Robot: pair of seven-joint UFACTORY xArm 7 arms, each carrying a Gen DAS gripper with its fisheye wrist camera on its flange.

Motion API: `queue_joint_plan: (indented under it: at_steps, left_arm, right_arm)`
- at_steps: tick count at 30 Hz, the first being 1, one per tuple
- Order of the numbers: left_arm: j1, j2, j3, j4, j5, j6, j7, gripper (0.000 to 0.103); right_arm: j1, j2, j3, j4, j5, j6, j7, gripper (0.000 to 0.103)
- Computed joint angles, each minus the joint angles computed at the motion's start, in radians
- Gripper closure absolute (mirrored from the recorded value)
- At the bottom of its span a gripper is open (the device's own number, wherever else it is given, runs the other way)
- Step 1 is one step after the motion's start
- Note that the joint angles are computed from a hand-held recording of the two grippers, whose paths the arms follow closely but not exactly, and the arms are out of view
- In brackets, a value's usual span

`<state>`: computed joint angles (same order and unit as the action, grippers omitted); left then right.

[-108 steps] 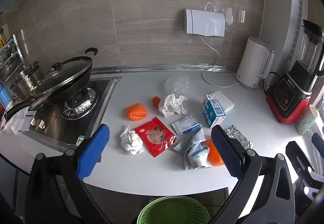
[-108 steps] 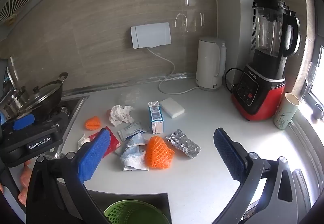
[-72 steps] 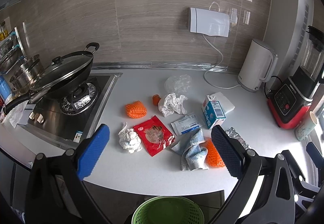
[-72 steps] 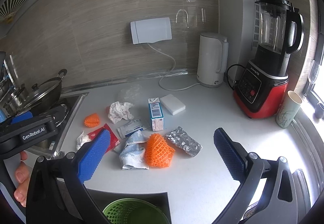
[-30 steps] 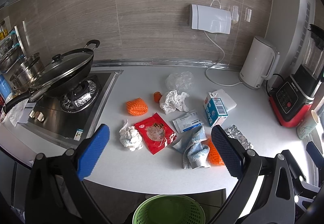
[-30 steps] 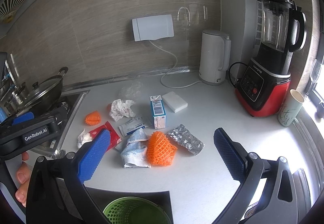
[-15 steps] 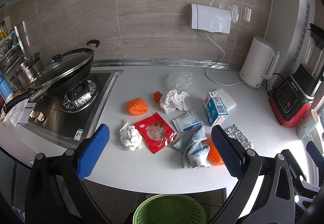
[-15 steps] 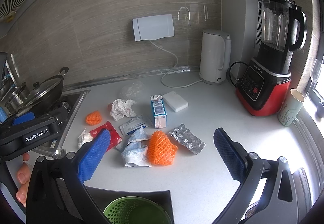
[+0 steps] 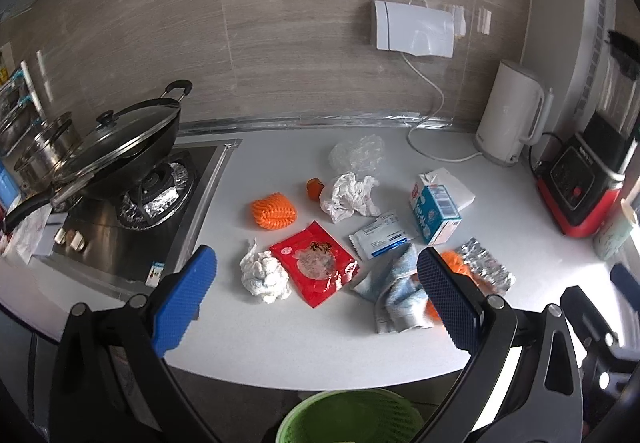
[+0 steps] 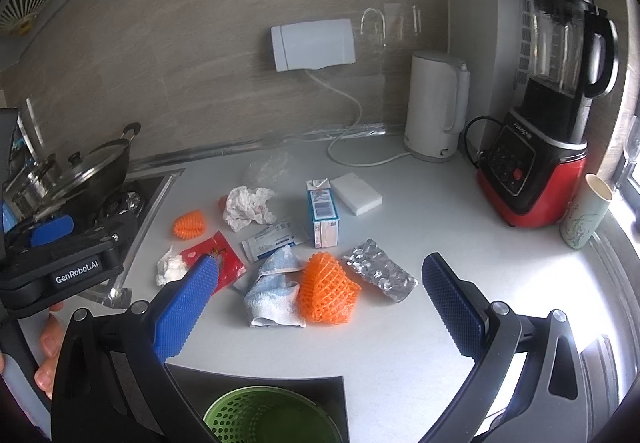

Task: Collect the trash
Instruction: 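Grasp the white crumpled tissue with the left tool while the right tool grasps the blue towel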

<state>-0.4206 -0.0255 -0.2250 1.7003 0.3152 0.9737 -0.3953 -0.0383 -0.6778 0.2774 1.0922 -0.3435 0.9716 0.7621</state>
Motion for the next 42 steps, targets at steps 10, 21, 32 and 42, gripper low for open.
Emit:
queue_joint_plan:
  at_steps: [10, 21, 32, 42]
  left_arm:
    - [0.061, -0.017, 0.046, -0.199, -0.123, -0.186, 0.174, 0.006]
    - [0.128, 0.042, 0.086, -0.259, -0.286, -0.246, 0.388, 0.006]
    - [0.122, 0.176, 0.092, -0.184, -0.253, -0.228, 0.392, 0.017]
    - [0.112, 0.281, 0.106, -0.093, -0.257, -0.165, 0.402, 0.072]
  right_arm:
    - [0.013, 0.064, 0.009, -0.116, -0.025, -0.142, 0.026, 0.002]
    - [0.032, 0.149, -0.010, -0.164, -0.043, -0.188, 0.122, 0.002]
    - [0.070, 0.277, -0.005, -0.092, -0.111, -0.166, 0.182, 0.002]
    - [0.137, 0.422, -0.043, -0.008, -0.145, -0.164, 0.190, 0.002]
